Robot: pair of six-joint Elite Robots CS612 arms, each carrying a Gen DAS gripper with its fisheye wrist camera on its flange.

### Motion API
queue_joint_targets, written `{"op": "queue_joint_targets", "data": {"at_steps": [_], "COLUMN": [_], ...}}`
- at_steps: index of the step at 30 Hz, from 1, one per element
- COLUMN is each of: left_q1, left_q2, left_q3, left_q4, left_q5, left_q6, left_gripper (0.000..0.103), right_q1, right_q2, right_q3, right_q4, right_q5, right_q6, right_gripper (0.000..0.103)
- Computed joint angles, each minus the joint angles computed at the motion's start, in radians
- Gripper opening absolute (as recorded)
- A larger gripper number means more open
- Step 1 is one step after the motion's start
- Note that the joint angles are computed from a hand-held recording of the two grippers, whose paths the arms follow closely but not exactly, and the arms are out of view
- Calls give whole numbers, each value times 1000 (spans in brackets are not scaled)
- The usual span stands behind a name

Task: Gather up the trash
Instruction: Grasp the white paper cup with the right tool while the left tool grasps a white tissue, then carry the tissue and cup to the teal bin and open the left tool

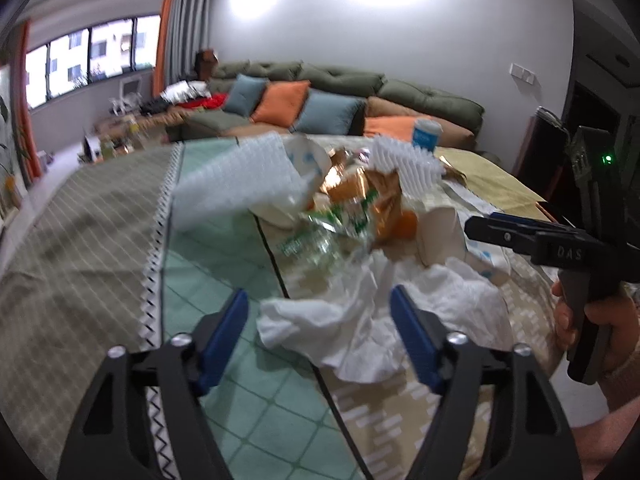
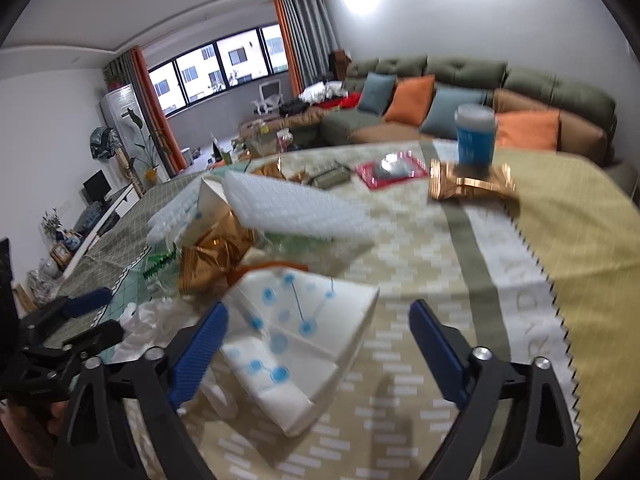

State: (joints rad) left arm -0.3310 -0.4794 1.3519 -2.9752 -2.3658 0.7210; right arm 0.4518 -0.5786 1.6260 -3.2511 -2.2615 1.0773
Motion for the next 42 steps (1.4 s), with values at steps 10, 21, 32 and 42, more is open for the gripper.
{"op": "queue_joint_targets", "data": {"at_steps": [10,21,32,42], "left_q1": [-2,24,86,154], "left_q2": [4,-4,6,67], "left_q3": [-30,-31,-68,-182], "left_q4": [201,217,160,-94], "left_q5": [-30,-121,-214,-122], "left_q6": [104,117,13,-317], "left_gripper": [22,11,11,11], "right_q1": [-16,0,10,-29], "right_q2": [18,-8,3,97], "right_q3": [36,21,-64,-299], "right_q4": [-222,-239,-304,-258], "right_q5": [138,99,128,388], "right_q6": [-30,-170,-366,-532], "right_gripper": [25,4,4,4]}}
